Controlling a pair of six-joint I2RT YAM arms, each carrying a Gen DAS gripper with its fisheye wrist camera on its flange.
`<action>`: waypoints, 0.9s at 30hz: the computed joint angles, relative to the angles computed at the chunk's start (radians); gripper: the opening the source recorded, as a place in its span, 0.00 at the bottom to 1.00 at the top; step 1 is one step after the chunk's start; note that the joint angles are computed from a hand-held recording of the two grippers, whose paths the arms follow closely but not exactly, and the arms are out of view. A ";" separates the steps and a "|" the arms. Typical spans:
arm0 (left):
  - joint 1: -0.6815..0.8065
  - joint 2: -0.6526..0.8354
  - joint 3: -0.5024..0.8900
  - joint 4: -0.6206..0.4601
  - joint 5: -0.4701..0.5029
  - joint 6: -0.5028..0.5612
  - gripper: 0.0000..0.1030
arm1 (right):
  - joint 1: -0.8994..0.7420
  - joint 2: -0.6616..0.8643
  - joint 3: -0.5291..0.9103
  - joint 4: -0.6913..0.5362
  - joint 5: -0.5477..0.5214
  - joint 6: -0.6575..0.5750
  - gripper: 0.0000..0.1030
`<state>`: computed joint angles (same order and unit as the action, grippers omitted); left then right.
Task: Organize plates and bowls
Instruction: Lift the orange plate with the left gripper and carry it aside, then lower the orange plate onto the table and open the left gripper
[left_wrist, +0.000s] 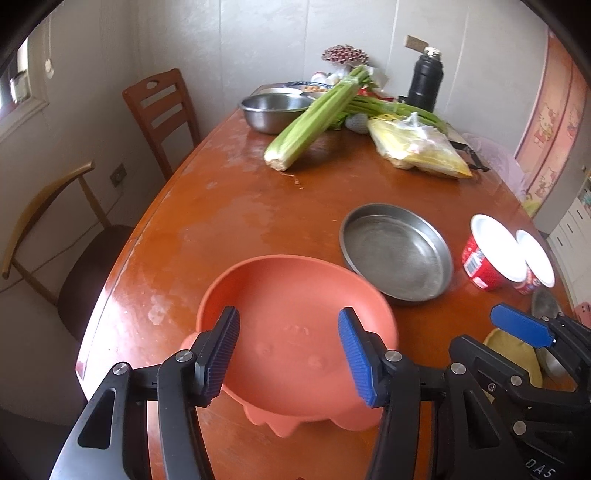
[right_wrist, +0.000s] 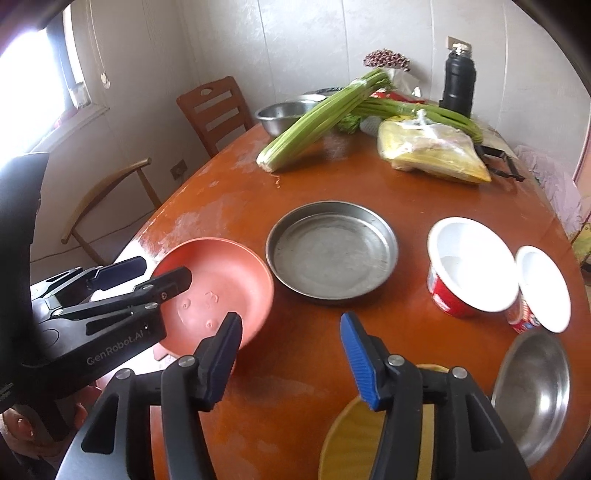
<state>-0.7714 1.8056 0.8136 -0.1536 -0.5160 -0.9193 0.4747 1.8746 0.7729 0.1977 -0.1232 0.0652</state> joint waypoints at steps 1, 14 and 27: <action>-0.007 0.001 0.004 -0.004 -0.003 -0.002 0.56 | -0.006 -0.011 -0.013 0.006 -0.004 0.000 0.55; -0.142 0.090 0.177 -0.134 -0.056 -0.040 0.56 | -0.149 -0.183 -0.214 0.063 -0.095 -0.044 0.57; -0.231 0.256 0.394 -0.207 -0.034 -0.008 0.56 | -0.384 -0.298 -0.376 0.075 -0.217 -0.148 0.58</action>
